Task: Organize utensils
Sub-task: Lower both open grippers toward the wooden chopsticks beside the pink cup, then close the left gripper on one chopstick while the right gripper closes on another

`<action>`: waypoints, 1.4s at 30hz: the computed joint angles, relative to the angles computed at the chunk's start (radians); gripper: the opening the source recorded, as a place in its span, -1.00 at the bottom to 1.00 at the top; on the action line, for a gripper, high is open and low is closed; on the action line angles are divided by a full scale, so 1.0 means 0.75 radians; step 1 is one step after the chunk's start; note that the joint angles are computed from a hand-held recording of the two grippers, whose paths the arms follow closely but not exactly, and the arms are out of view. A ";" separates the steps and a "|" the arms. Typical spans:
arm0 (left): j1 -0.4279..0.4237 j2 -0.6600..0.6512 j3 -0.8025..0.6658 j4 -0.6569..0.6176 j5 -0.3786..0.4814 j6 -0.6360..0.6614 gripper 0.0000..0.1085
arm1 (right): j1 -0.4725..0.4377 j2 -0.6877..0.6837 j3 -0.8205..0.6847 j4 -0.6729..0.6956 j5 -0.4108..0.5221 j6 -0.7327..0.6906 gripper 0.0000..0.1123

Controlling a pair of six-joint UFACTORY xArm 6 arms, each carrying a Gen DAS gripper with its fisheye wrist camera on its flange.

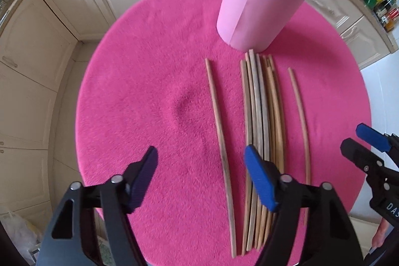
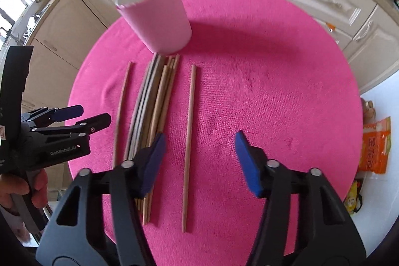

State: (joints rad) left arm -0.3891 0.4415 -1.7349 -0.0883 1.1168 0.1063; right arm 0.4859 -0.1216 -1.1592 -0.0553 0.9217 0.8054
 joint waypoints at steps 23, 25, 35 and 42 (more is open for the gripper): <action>-0.043 0.232 -0.340 0.077 0.263 -0.019 -0.54 | -0.050 0.333 -0.333 0.206 0.233 -0.190 -0.60; -0.028 0.239 -0.357 0.052 0.277 -0.016 -0.70 | -0.045 0.367 -0.375 0.200 0.272 -0.193 -0.66; 0.045 0.252 -0.397 -0.089 0.320 0.059 -0.90 | -0.043 0.373 -0.351 0.223 0.286 -0.203 -0.88; 0.132 0.194 -0.377 -0.190 0.330 0.163 -0.90 | -0.079 0.277 -0.230 0.291 0.191 -0.203 -0.89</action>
State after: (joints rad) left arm -0.2902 0.5871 -2.0173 -0.2309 1.3644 0.2285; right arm 0.4268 0.0864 -1.3320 0.1627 1.0646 0.6529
